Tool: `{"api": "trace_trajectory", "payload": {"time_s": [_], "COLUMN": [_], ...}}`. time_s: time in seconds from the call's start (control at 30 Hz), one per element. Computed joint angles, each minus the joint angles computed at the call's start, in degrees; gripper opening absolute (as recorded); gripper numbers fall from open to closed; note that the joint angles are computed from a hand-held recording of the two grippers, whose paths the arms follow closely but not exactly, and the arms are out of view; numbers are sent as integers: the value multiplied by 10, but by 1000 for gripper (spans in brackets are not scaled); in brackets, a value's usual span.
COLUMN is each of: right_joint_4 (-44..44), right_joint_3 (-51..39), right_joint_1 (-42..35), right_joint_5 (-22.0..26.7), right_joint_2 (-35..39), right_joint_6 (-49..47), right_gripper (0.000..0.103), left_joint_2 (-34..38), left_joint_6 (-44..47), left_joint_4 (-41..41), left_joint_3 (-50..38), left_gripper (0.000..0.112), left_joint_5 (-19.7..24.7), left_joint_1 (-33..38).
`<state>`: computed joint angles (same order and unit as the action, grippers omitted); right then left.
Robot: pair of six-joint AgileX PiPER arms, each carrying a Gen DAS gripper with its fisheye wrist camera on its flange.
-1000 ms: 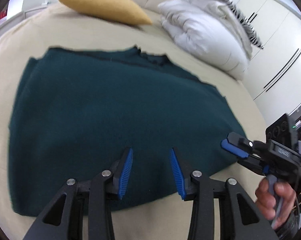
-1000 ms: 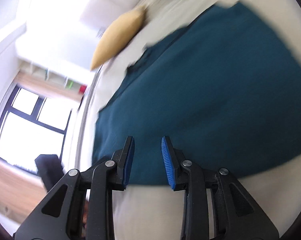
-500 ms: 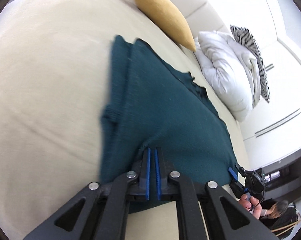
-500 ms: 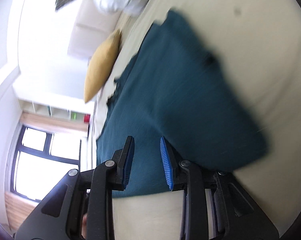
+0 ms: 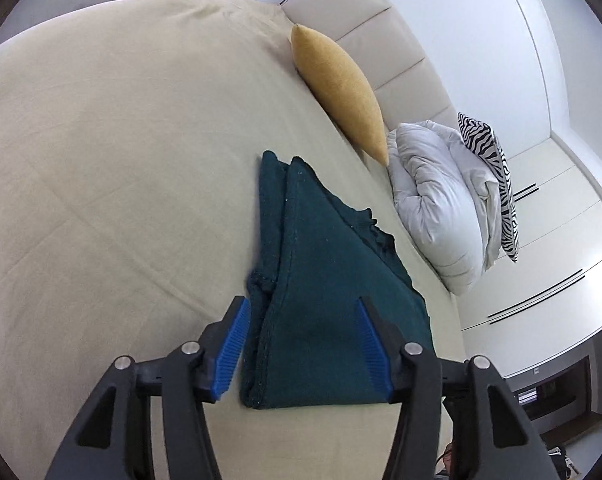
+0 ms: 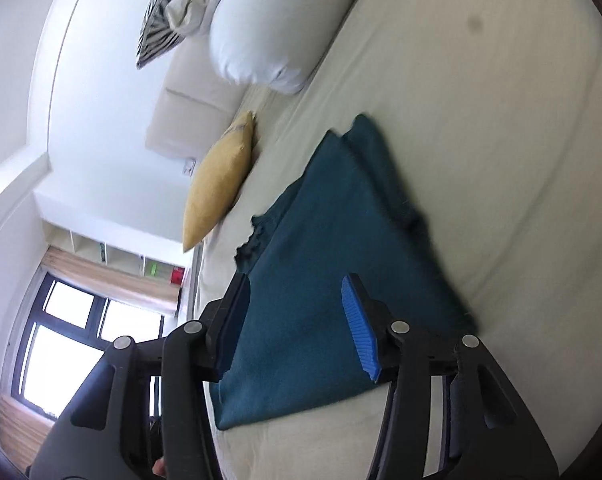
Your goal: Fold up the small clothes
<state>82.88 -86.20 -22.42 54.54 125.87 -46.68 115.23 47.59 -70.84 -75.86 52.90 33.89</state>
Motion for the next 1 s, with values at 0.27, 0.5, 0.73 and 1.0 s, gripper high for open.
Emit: {"api": "trace_trajectory", "payload": {"time_s": [0.27,0.5,0.73,1.0], "right_joint_4": [-74,-96,-97,-162], "right_joint_3": [-112,-195,-250,-417], "right_joint_1": [131,176,204,248], "right_joint_5": [24,47,68,102], "right_joint_2": [52,100,139,212], "right_joint_6": [70,121,156,255], "right_gripper": [48,48,48,48], "left_joint_2": [124,192,217,225], "left_joint_6": [-76,-135,-157,-160], "left_joint_4": [-3,11,46,74], "left_joint_3": [-111,-224,-282,-289], "left_gripper": [60,61,56,25], "left_joint_5": [67,113,146,159], "left_joint_1": [10,-4,-19,-17]}}
